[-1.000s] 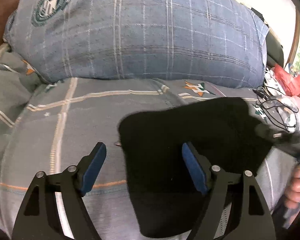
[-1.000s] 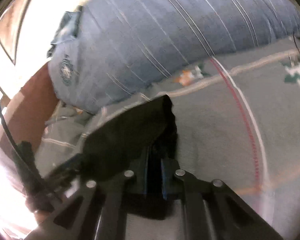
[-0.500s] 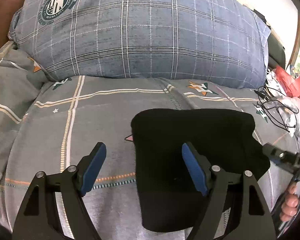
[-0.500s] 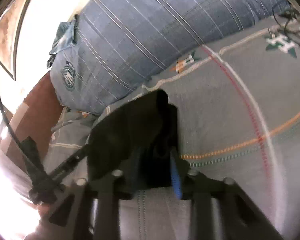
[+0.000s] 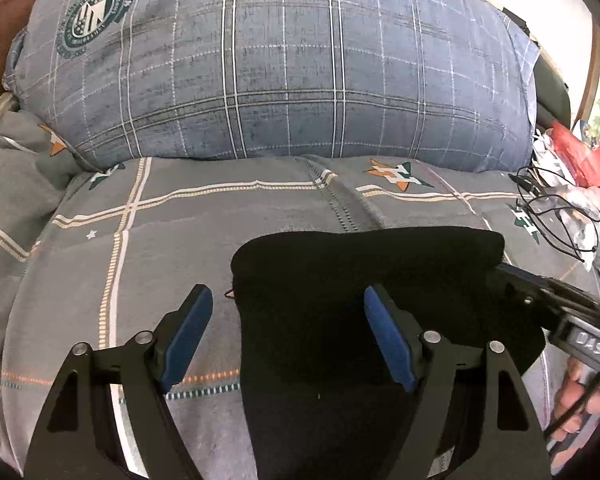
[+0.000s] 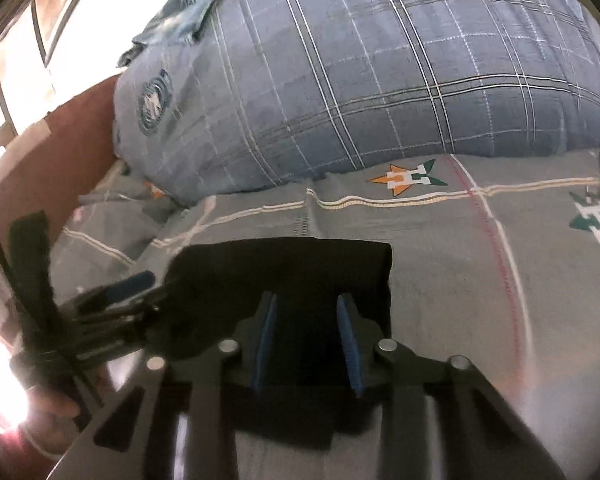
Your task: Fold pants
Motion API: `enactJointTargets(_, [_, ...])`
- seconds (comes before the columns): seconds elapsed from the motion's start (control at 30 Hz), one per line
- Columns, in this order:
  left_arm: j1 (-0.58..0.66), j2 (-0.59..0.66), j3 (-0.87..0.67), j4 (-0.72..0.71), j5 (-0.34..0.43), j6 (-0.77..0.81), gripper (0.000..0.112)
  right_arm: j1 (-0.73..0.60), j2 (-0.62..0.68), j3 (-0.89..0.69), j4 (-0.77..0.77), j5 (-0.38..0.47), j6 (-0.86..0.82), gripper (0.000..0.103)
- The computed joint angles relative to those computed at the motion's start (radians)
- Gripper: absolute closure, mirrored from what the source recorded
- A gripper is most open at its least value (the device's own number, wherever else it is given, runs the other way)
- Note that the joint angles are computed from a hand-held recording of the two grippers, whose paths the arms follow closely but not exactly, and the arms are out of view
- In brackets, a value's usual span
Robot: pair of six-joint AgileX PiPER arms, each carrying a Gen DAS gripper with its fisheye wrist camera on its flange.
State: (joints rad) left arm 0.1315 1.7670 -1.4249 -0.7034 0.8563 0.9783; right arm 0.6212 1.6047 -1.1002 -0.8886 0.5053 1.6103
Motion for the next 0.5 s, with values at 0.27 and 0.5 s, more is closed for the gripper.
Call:
enactJointTargets(0.27, [-0.039, 0.074, -0.059, 0.027, 0.015, -0.043, 0.028, -0.097, 0.041, 0.041, -0.012, -0.153, 0.02, 0.072])
enactJointTargets(0.5, [-0.017, 0.094, -0.09, 0.018, 0.074, -0.066, 0.022, -0.091, -0.002, 0.059, 0.028, -0.14, -0.011, 0.071])
